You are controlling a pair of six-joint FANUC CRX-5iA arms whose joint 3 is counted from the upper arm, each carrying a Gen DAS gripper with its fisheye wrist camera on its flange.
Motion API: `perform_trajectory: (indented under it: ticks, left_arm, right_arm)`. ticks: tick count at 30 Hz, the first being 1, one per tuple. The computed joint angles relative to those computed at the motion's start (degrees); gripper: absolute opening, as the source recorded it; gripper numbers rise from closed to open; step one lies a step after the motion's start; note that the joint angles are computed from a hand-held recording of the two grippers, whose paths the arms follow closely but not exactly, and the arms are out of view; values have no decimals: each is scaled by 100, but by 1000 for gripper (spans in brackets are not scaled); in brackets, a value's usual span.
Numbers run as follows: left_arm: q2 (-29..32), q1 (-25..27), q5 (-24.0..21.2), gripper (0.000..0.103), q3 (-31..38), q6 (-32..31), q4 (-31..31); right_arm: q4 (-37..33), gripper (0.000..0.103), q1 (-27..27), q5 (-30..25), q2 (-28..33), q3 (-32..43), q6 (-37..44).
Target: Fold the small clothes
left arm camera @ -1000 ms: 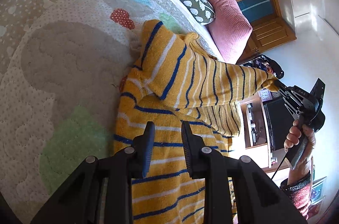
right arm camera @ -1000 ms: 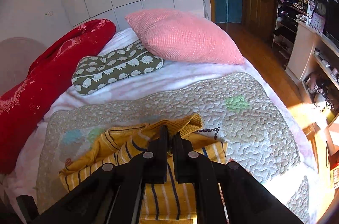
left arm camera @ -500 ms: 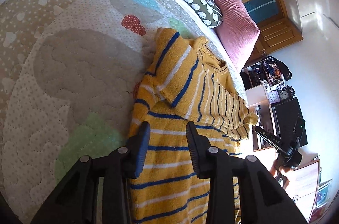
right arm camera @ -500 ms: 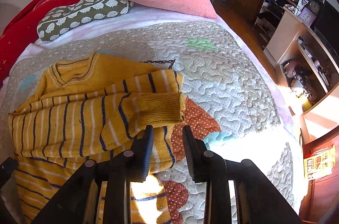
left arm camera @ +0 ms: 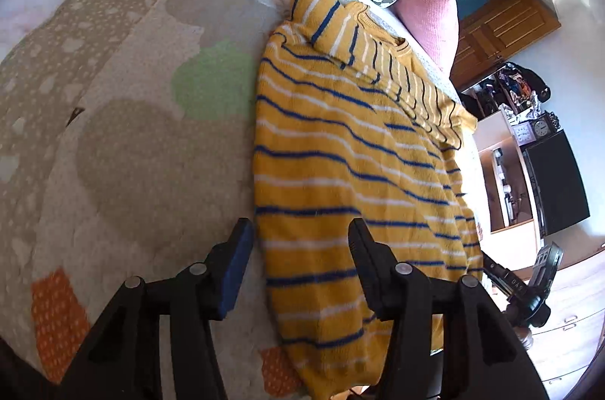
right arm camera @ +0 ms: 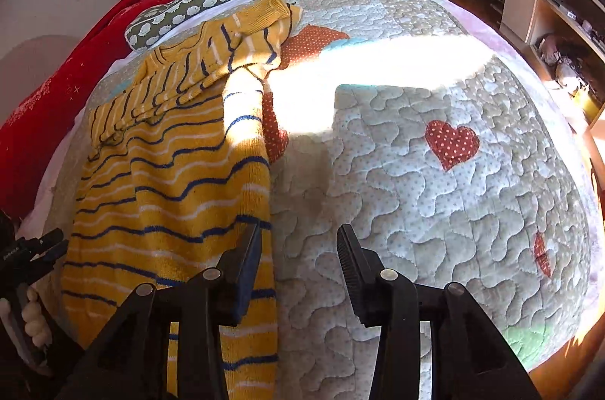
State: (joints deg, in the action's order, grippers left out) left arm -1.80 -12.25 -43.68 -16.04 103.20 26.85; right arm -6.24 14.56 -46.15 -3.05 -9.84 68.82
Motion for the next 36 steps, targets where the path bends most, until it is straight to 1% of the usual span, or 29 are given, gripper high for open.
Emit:
perform_trajectory:
  ticks: [1, 3, 6, 8, 10, 12, 13, 14, 17, 19, 22, 24, 25, 27, 29, 30, 31, 32, 34, 35, 36]
  left_arm:
    - [-121, -78, -112, 52, -29, 202, -211]
    - [-336, -195, -216, 53, -207, 440, -308]
    - [-563, -367, -39, 53, -594, 549, -124]
    - [-543, -493, -15, 54, -530, 713, -341]
    - [-461, -601, -58, 59, -384, 781, -554]
    - [-385, -661, -3, 63, -331, 734, -559]
    - [-385, -675, 66, 64, -380, 619, -433]
    - [-352, -679, 171, 65, -443, 396, -150]
    - [-342, -725, 524, 65, -954, -722, 1330]
    - [-288, -804, 650, 65, -1139, -1170, 1975]
    - [-193, -876, 744, 65, -1238, -1480, 2499]
    - [-155, -883, 730, 65, -1252, -1586, 2692]
    - [-148, -892, 724, 64, -1263, -1658, 2785]
    - [-163, -911, 705, 58, -1314, -1936, 2987]
    - [-116, -900, 582, 35, -1208, -1995, 2837]
    - [-100, -886, 540, 30, -1157, -1985, 2726]
    - [-89, -878, 532, 29, -1108, -1908, 2586]
    - [-80, -874, 546, 29, -1111, -1885, 2581]
    - [-67, -871, 615, 29, -1214, -1945, 2830]
    - [-41, -865, 628, 35, -1227, -1954, 2898]
    - [3, -862, 615, 38, -1213, -1991, 2945]
  right_arm:
    - [-368, 44, -114, 57, -77, -57, 217]
    - [-948, 44, -289, 157, -221, -198, 586]
    - [-1538, 45, -415, 323, -498, -458, 1090]
    - [-1983, 45, -548, 338, -645, -548, 1481]
    - [-2407, 45, -689, 277, -717, -582, 1813]
    - [-2601, 45, -747, 292, -833, -689, 1988]
    - [-2624, 45, -739, 314, -906, -757, 2021]
    - [-2648, 45, -742, 320, -981, -821, 2052]
    - [-3067, 45, -929, 136, -1098, -867, 2397]
    - [-3399, 45, -1067, -15, -1107, -853, 2656]
    - [-3923, 45, -1254, -273, -1015, -760, 3040]
    - [-4148, 45, -1318, -236, -1109, -834, 3096]
    - [-4217, 45, -1338, -186, -1169, -884, 3049]
    - [-4180, 46, -1304, -30, -1290, -998, 2833]
    - [-4006, 49, -1197, 147, -1367, -1078, 2633]
    - [-3896, 50, -1139, 190, -1387, -1097, 2526]
    - [-3831, 50, -1098, 203, -1369, -1081, 2456]
    - [-3833, 50, -1080, 191, -1341, -1056, 2445]
    - [-3679, 50, -916, 213, -1251, -984, 2375]
    - [-3482, 50, -748, 288, -1227, -982, 2281]
    - [-3227, 50, -548, 396, -1213, -1001, 2120]
